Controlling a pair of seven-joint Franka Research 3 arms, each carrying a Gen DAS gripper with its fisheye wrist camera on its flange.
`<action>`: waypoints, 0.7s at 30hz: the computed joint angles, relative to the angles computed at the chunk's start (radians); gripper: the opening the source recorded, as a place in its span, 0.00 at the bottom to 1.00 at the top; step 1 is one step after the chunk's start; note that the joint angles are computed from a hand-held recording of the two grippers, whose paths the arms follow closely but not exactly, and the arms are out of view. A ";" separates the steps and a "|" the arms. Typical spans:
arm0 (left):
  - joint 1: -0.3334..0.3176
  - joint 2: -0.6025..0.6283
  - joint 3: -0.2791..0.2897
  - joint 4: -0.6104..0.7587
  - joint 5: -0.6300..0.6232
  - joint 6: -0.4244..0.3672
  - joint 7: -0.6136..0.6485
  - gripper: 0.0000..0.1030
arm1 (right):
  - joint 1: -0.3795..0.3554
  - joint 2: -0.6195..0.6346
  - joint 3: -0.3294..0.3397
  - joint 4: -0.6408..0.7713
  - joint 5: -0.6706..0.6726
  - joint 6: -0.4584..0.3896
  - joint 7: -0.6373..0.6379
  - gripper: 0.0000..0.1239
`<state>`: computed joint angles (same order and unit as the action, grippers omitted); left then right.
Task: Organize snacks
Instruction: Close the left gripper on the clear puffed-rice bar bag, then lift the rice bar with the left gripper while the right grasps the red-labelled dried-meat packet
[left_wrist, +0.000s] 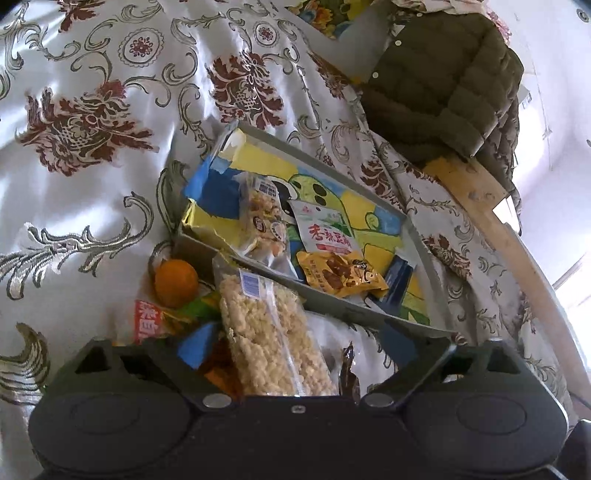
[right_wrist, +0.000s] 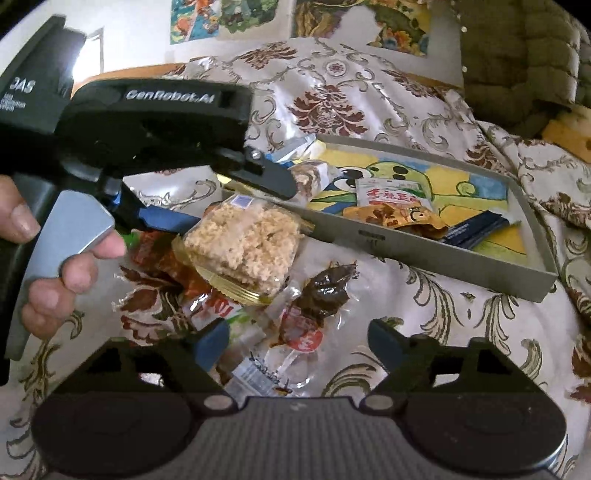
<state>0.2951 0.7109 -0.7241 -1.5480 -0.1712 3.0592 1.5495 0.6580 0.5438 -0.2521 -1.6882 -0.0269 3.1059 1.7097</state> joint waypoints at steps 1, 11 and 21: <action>0.001 0.000 0.000 0.001 -0.001 0.000 -0.001 0.81 | 0.000 -0.003 -0.002 0.000 0.002 -0.007 0.002 0.60; 0.095 0.035 -0.121 -0.046 0.042 0.093 -0.028 0.56 | 0.038 -0.040 -0.069 -0.026 -0.037 -0.053 0.179 0.31; 0.068 0.027 -0.083 -0.046 0.192 0.058 -0.071 0.54 | 0.030 -0.021 -0.096 0.006 -0.166 -0.099 0.322 0.37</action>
